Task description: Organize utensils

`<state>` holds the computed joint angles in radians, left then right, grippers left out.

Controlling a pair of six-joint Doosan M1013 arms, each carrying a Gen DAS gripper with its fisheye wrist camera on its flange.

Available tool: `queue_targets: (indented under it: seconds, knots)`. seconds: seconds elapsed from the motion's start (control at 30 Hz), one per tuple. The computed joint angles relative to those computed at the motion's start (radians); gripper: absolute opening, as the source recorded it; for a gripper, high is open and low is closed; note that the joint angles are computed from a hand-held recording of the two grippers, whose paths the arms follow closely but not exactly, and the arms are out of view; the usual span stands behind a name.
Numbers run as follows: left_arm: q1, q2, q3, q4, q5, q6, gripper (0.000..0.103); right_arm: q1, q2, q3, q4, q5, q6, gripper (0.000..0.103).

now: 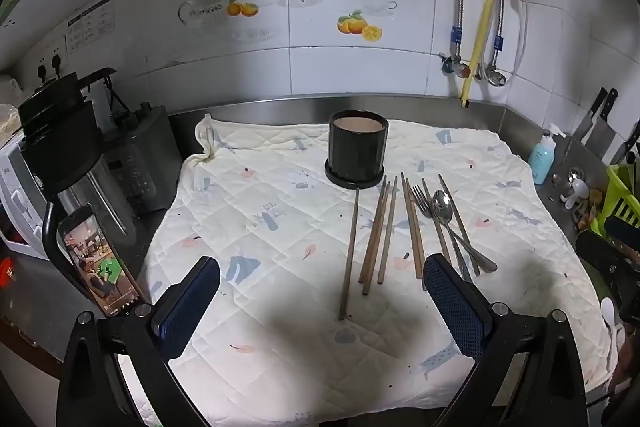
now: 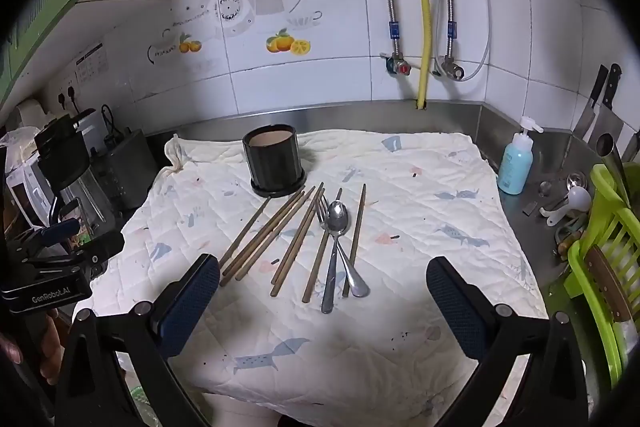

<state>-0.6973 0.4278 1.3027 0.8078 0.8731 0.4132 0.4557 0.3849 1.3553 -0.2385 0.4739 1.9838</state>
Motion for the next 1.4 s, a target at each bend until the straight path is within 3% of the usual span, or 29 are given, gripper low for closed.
queue_targets:
  seconds: [1.4]
  knots:
    - [-0.005,0.019,-0.036,0.050,0.037,-0.006,0.103,-0.017,-0.002,0.011,0.067,-0.037,-0.036,0.103]
